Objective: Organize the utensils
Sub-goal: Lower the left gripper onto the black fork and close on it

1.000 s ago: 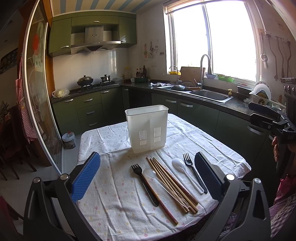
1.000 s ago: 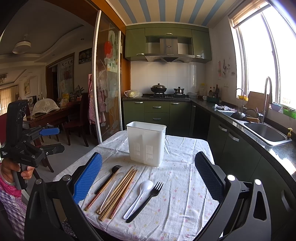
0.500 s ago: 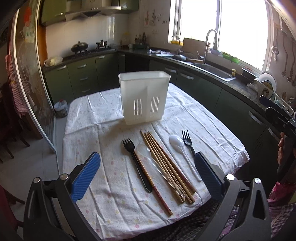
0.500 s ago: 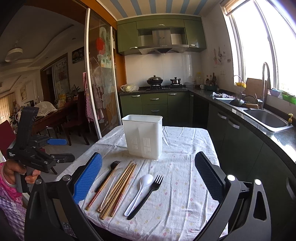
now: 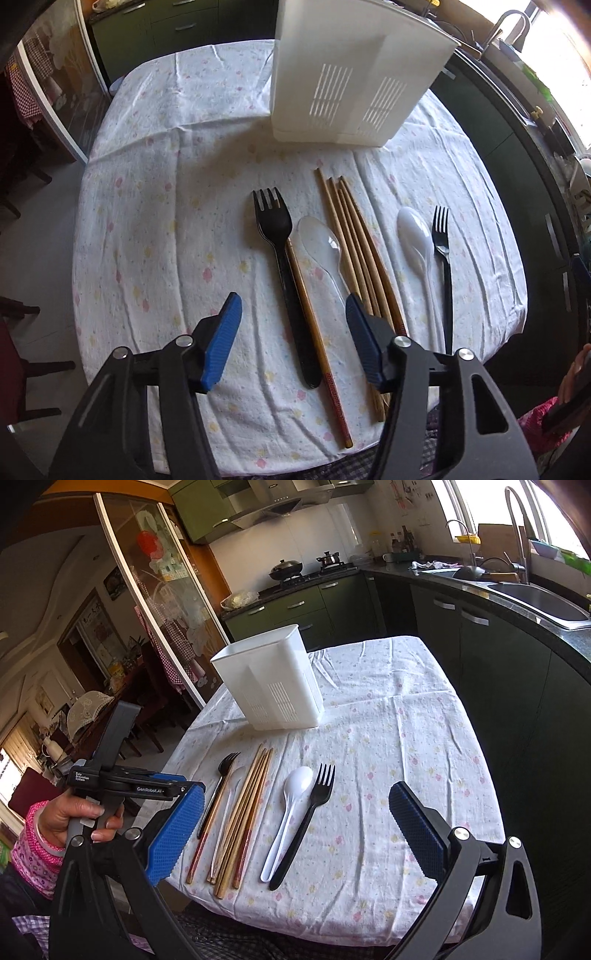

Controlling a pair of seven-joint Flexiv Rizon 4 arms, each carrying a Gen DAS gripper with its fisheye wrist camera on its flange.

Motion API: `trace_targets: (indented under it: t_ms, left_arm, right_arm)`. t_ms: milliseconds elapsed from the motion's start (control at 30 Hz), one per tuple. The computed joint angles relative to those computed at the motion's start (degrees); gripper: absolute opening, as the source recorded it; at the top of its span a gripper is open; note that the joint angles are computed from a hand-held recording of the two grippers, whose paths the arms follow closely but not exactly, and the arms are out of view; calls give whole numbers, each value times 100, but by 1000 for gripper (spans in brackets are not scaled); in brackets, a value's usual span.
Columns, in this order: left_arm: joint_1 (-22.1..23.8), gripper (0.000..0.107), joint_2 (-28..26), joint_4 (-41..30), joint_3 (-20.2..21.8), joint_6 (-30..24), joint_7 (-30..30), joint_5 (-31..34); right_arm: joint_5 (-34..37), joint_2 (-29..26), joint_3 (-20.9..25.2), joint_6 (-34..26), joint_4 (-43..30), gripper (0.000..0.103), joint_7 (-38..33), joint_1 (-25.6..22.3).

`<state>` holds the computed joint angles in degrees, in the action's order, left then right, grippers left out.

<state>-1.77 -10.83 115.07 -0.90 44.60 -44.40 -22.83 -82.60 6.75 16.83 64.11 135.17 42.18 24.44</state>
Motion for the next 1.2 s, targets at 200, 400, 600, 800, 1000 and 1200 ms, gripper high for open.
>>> trace_targets:
  t_ms: [200,400,600,800,1000,1200]
  left_arm:
    - [-51,42,-429,-427,-77,251,-614,49]
    - [-74,41,-691,-680,-119,42,-897,247]
    - [-143,41,-853,-830,-158,183,-1117,335]
    - [-287,41,-964,-990,-131,289,-1489,685]
    - [-370,39,-1127,-1211,-108,228,-1783,988]
    - [-359,25,-1199,-1314,-125,149,-1889,1043]
  right_arm:
    - [-33,-160,-59,142,-64,99,-109,-5]
    - [-68,-163,-77,148,-64,99,-105,-6]
    - [-21,-181,-71,145,-70,99,-163,2]
    - [-137,-166,-93,180,-50,99,-60,-22]
    - [-237,-140,-119,232,-3,99,45,-63]
    - [-321,-106,-132,280,51,99,171,-99]
